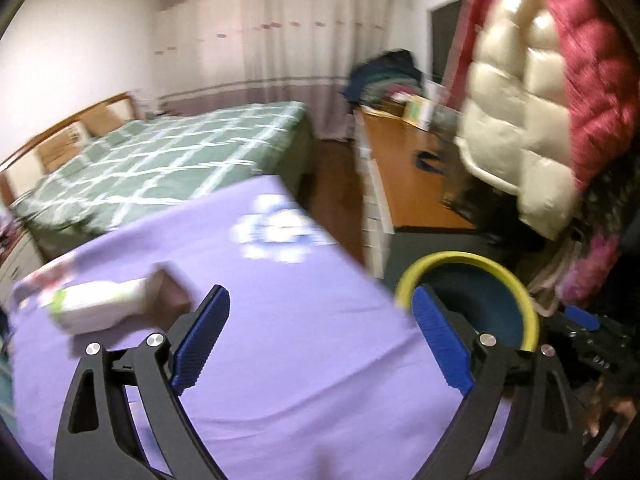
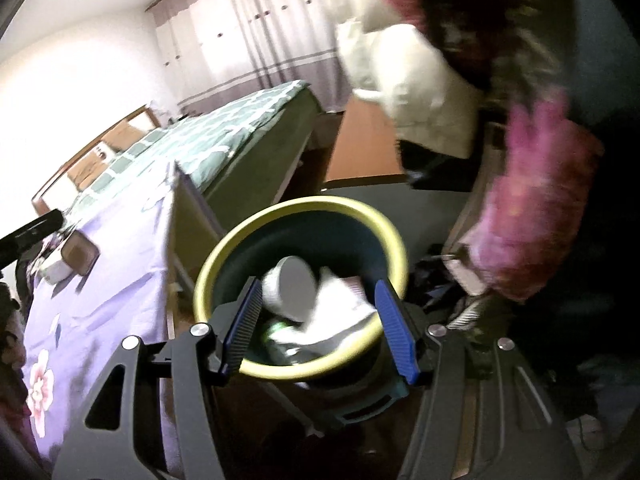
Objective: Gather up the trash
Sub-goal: 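Grasp the brown lid left on the table with the right gripper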
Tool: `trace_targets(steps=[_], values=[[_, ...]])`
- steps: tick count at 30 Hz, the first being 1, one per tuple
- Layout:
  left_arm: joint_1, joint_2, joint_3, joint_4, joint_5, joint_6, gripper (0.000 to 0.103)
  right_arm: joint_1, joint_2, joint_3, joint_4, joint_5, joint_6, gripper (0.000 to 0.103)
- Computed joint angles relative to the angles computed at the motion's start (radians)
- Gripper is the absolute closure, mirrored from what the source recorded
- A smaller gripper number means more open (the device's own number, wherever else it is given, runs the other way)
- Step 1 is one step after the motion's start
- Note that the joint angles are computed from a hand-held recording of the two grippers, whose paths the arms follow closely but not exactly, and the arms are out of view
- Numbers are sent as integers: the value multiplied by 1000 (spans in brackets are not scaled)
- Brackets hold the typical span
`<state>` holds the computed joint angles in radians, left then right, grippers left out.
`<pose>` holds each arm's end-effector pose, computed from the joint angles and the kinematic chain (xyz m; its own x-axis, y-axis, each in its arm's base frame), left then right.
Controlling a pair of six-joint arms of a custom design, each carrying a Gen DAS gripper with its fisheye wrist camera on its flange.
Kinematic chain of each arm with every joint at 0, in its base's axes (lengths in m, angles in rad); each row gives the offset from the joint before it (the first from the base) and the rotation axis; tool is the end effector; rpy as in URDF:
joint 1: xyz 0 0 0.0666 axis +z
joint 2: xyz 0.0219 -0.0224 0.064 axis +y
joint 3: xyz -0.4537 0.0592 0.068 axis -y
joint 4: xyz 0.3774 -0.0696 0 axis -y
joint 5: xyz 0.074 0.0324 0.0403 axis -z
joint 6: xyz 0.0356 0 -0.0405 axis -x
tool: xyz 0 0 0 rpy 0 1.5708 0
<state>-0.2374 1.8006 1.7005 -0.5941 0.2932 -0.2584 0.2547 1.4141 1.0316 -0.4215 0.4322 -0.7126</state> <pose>0.6292 -0.1632 0.4499 -0.4885 0.3699 -0.7903 0.5853 0.8106 0.0176 0.4316 0.0966 0.3718 -0.4930 0.4851 -0.7222 0.4953 0.8390 0.2254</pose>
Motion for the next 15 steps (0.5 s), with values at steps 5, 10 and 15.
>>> trace_targets(steps=[5,10,15], values=[[128,4,-22,82,-65,20,11,45,75,100,-22,-35,52,47],[241,66,41,73,-87,56,11,97,166,232,-54,-67,104,47],[322,130,95,134,-156,101,11,140,277,403,-85,-131,174,47]])
